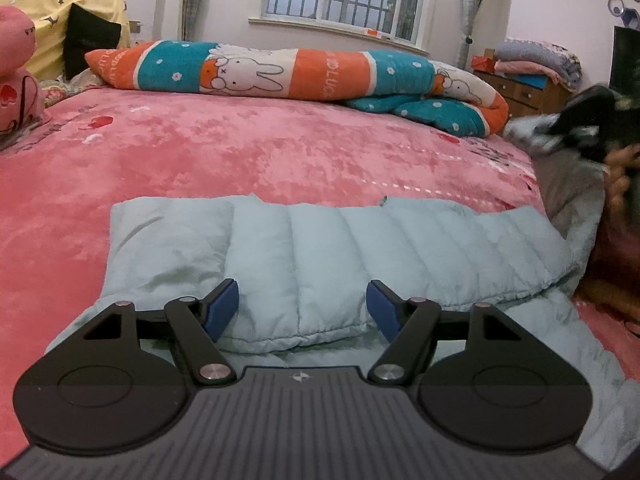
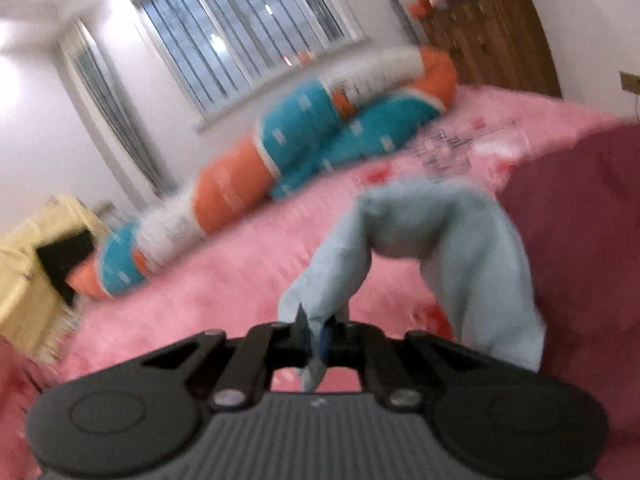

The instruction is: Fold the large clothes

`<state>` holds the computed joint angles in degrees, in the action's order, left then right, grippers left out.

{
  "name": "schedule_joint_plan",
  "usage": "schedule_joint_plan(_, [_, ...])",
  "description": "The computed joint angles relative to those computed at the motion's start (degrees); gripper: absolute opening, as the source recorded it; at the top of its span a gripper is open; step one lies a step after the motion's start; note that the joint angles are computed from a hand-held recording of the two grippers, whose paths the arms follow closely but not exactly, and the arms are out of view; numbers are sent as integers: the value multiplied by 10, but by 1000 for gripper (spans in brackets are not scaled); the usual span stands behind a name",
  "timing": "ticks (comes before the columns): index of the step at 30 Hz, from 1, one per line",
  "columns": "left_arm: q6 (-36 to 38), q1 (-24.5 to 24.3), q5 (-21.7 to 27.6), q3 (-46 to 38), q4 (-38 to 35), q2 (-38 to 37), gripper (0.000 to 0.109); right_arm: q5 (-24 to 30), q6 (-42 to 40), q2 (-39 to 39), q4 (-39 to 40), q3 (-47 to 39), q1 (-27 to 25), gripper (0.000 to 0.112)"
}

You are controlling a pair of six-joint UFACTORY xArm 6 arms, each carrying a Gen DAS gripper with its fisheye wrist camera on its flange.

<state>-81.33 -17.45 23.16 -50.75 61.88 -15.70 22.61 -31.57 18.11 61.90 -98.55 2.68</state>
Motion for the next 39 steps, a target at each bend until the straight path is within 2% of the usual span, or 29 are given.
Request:
schedule_joint_plan(4, [-23, 1, -5, 3, 20, -8, 86, 0, -99, -58, 111, 15, -15, 1])
schedule_joint_plan(9, [-53, 2, -4, 11, 43, -22, 87, 36, -159, -112, 212, 23, -32, 1])
schedule_joint_plan(15, [-82, 6, 5, 26, 58, -48, 87, 125, -176, -158, 273, 41, -17, 1])
schedule_joint_plan(21, [-111, 21, 24, 48, 75, -86, 87, 236, -149, -142, 318, 26, 22, 1])
schedule_joint_plan(26, [-133, 38, 59, 68, 76, -125, 88, 306, -130, -106, 316, 31, 69, 1])
schedule_joint_plan(30, [-133, 46, 90, 85, 62, -151, 88, 331, -113, -69, 294, 40, 105, 1])
schedule_joint_plan(39, [-146, 54, 126, 94, 55, -171, 88, 324, -84, -12, 198, 60, 165, 4])
